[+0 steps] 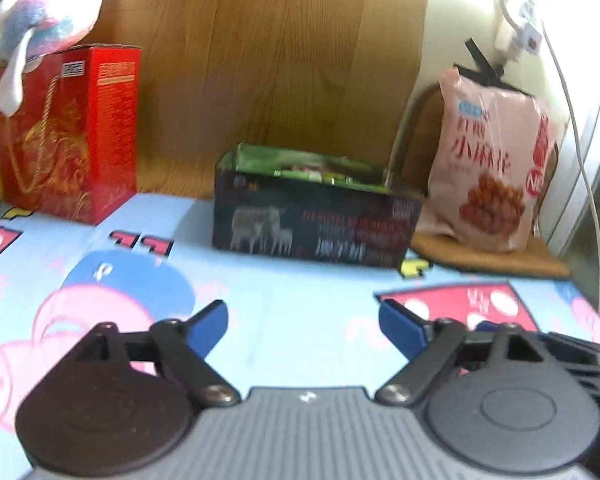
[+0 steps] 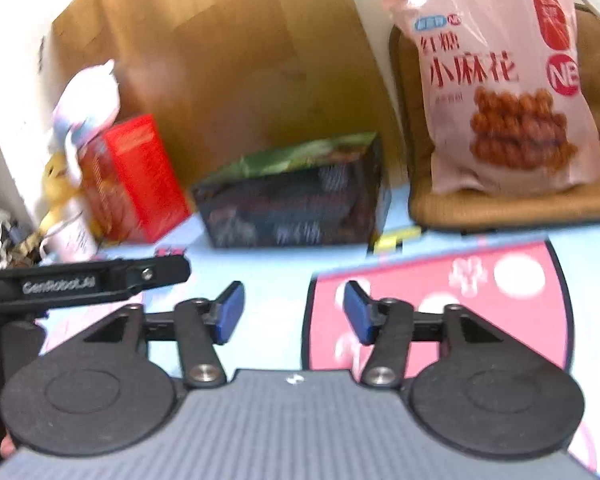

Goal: Organize snacks

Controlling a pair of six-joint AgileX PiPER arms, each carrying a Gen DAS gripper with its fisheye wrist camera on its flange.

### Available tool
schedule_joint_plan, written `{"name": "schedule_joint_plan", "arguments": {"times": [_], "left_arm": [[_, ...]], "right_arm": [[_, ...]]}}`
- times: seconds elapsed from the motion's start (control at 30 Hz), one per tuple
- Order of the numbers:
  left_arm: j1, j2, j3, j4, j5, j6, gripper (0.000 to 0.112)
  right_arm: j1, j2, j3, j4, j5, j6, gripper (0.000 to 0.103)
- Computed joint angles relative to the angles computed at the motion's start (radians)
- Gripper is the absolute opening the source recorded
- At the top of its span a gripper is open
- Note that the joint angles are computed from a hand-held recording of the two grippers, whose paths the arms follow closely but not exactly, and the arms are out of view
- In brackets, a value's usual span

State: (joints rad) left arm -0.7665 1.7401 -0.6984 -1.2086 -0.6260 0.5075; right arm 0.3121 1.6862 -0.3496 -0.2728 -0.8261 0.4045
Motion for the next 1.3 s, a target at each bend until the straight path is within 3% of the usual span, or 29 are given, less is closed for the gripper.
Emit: {"name": "schedule_joint_plan", "arguments": {"times": [0.1,0.23,0.3,0.47,0.67,1.3], "left_arm": [[-0.048,0.007,0.005,-0.088,-0.04,0.061,0.101],[-0.074,0.012,0.004,-0.176,-0.06,0.103,0.103],[-0.075,0.014,0.002,-0.209,-0.065,0.115,0.103],[-0.07,0.029,-0.012,-0.278,-0.078,0.155,0.103],[-0.081,0.074,-0.032,-0.331,-0.146,0.19,0.103],[-0.072,0.117,-0.041,-0.333,-0.205,0.152,0.103]], "right_arm": [[0.058,0.007,0.077,0.102,-0.067,-0.071,0.07],[0.116,0.039,0.11,0.192,-0.121,-0.098,0.071],[0.166,0.056,0.14,0.267,-0.205,-0.156,0.076],[0.149,0.058,0.122,0.238,-0.18,-0.149,0.076],[0.137,0.065,0.125,0.23,-0.192,-0.132,0.076],[0.132,0.063,0.122,0.22,-0.183,-0.113,0.08]]}}
